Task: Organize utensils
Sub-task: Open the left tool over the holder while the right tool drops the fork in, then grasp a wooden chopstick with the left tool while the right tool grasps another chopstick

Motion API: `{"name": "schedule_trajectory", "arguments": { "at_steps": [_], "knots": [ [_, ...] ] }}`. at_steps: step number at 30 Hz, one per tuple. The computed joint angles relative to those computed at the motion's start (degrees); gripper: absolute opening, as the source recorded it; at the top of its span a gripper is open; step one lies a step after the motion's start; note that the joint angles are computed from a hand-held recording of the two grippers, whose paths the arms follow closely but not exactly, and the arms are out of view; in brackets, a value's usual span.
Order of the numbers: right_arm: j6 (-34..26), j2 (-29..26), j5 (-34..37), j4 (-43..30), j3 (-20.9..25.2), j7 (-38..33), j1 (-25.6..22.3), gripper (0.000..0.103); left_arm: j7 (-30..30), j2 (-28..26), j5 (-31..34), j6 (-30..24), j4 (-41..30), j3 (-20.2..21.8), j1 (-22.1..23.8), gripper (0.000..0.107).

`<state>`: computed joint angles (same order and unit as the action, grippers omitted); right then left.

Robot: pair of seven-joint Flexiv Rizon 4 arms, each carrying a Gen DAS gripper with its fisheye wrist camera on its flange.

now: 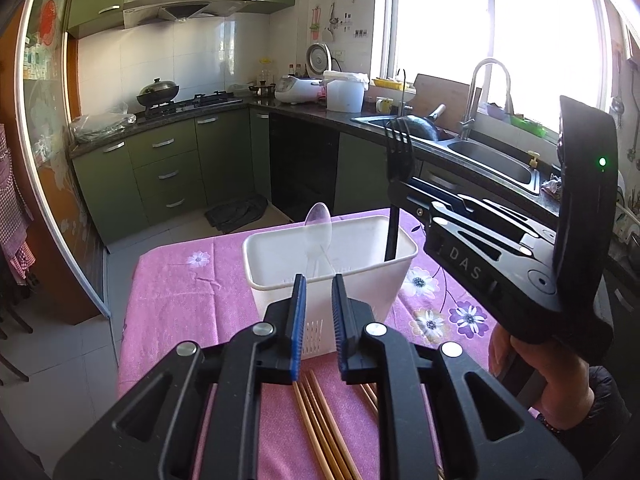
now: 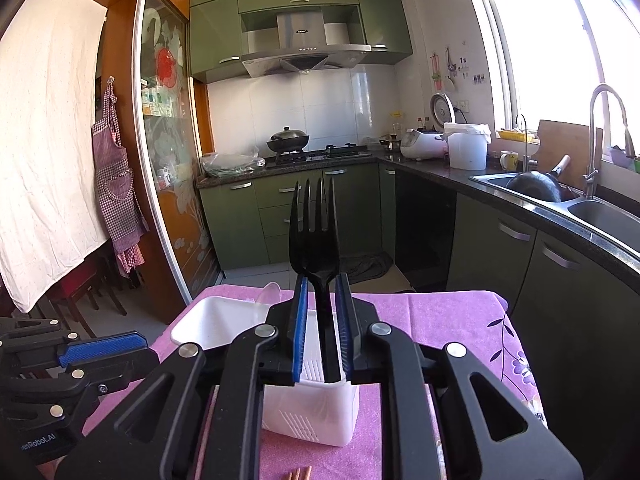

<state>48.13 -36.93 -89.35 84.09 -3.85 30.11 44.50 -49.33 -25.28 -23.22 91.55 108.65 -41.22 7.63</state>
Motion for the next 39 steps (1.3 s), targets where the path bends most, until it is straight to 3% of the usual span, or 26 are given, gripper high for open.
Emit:
{"name": "schedule_trajectory", "arguments": {
  "at_steps": [5,10,14,19,23,30,39],
  "knots": [
    [-0.71,0.55,0.33,0.97,0.62,-0.32,0.49,0.017,0.47,1.71,-1.55,-1.64,1.95,0.05,0.59,0.015],
    [-0.7,2.59,-0.99,3.71,1.48,2.74,0.65,0.017,1.27,3.68,-4.43,-5.0,3.32,3.18,-1.42,0.015],
    [-2.93,4.79,1.58,7.46,4.1,2.33,0.9,0.017,-2.48,4.52,-2.24,-11.65,1.95,13.82,-8.75,0.016],
    [-2.9,6.95,7.44,12.76,7.16,1.06,0.33,0.019,-11.54,2.28,3.38,-25.45,-3.28,27.58,-17.84,0.016],
    [-2.36,7.31,11.96,15.21,8.3,-0.97,0.19,0.019,-16.31,-0.35,7.53,-31.54,-6.64,32.94,-21.61,0.016],
    [0.6,7.06,14.79,17.29,8.13,-1.76,-0.22,0.019,-22.32,-3.39,12.88,-39.64,-11.55,35.93,-23.93,0.016],
    [3.07,6.8,15.96,18.11,7.49,-2.1,-0.42,0.019,-25.89,-4.95,17.42,-43.12,-14.51,36.95,-25.02,0.013]
  ]
}}
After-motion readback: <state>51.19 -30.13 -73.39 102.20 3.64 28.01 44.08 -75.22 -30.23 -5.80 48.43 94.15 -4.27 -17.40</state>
